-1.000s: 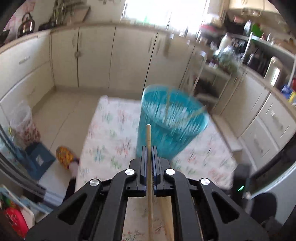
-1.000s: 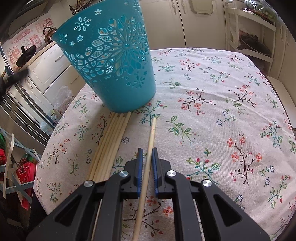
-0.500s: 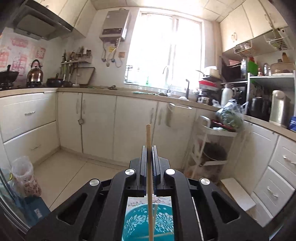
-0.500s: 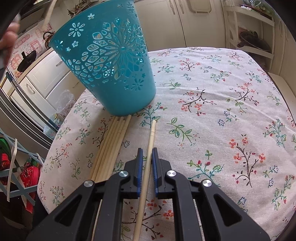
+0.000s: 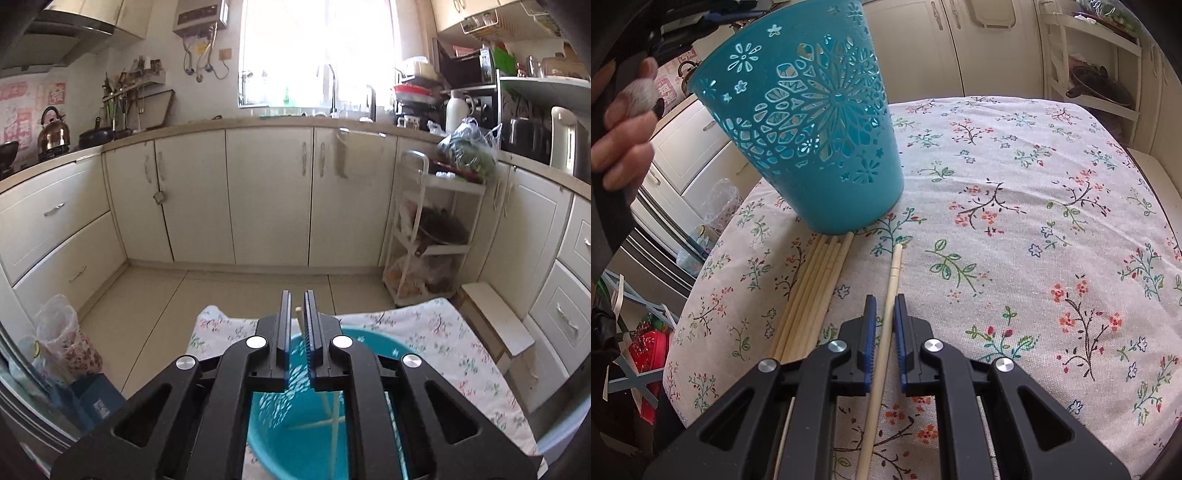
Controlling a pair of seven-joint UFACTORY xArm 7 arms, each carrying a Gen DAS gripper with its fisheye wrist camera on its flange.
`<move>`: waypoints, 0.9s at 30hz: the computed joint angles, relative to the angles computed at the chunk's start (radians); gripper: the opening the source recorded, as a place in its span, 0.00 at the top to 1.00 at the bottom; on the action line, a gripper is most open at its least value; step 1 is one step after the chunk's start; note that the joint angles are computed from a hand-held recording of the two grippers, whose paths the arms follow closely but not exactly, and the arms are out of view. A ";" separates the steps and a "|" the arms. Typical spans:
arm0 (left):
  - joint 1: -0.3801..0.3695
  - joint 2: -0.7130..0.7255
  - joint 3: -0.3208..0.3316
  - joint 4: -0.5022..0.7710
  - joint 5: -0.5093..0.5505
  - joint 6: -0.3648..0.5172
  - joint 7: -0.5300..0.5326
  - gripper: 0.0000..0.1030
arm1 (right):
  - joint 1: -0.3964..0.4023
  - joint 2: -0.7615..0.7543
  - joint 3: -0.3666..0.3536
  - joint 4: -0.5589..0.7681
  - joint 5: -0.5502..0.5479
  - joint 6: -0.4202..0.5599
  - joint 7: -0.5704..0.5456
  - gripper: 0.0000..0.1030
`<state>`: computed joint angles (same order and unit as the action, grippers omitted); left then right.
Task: Organize utensils
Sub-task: 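Lift the stick with the left tool and release it into the teal cup, then lift the held stick with the right tool over the teal cup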
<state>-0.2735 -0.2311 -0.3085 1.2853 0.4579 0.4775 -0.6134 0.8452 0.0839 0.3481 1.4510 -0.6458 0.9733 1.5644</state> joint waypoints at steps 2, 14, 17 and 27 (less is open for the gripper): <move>0.004 -0.050 0.015 -0.043 -0.018 -0.002 -0.004 0.74 | 0.001 0.001 0.000 0.001 -0.001 0.002 0.000 0.90; 0.025 -0.457 0.064 -0.508 -0.266 0.093 0.024 0.27 | 0.022 0.024 -0.002 0.037 -0.006 0.032 -0.016 0.81; -0.008 -0.432 0.057 -0.553 -0.311 0.145 0.083 0.23 | 0.032 0.028 -0.003 0.043 -0.015 0.050 -0.016 0.81; -0.055 -0.355 0.053 -0.555 -0.372 0.220 0.167 0.10 | 0.058 0.044 -0.016 0.069 -0.037 0.112 -0.010 0.94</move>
<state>-0.3281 -0.5859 -0.2552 0.7298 0.0860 0.6970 -0.4469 0.9029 0.1276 0.3324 1.5198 -0.6827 1.0857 1.5548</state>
